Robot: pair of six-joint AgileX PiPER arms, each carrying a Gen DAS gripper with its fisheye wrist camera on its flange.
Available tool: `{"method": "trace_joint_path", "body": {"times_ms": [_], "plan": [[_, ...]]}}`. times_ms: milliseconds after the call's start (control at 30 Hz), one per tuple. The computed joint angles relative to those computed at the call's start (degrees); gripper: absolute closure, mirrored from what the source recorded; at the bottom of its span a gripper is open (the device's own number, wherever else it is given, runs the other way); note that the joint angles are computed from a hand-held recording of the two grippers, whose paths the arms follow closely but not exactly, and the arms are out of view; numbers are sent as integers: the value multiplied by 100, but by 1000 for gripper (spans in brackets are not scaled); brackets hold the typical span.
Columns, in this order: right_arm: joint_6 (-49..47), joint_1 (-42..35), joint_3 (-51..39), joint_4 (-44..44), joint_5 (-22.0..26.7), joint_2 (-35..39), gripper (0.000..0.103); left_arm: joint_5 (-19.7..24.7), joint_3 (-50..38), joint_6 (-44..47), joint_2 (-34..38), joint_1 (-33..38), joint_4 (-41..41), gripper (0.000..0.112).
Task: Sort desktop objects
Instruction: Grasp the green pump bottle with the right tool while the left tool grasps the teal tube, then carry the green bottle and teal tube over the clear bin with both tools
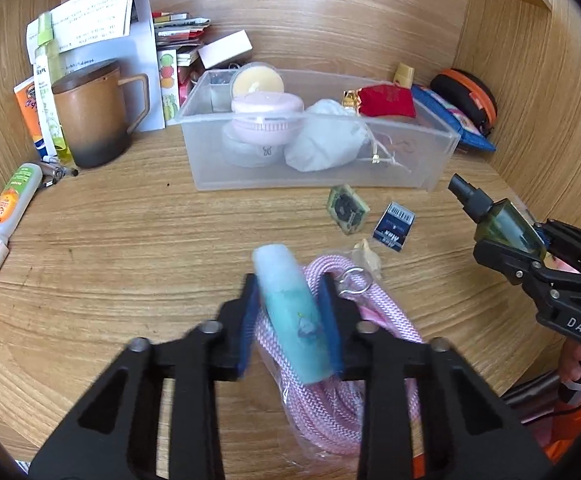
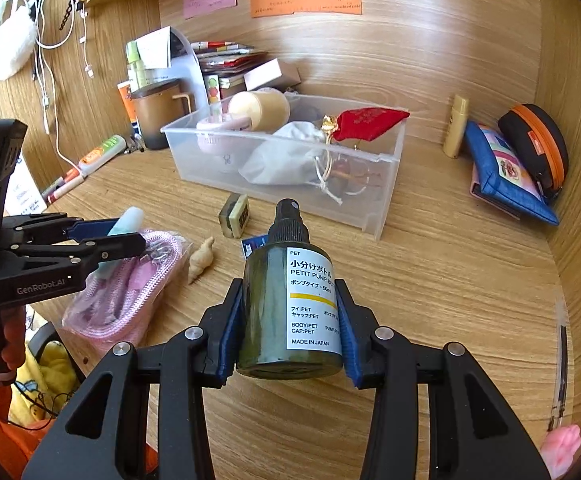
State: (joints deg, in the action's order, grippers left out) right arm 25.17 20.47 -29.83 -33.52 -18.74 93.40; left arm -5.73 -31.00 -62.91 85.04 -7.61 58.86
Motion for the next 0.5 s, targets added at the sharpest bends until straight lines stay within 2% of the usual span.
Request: {"method": "trace_joint_path", "body": {"times_ms": [67,167,233,400,500], "plan": [[310,-66,-40,-302,-22,-48,65,52,-59,-309,-36,41,333,94],[602,-121,-118,-554,-29,-107,65,-14,-87,572,60,90,-533,94],[765,-150,-174,-702,-25,-147,65,-43,-97,744,75,118,-695,94],[1205,-162,-378,-1072,41,-259,65,-108,-168,254,-57,207,-154,97],[1457,-153,-531,-1290,92,-293,65,-72,-288,-347,-164,248,507,99]]}}
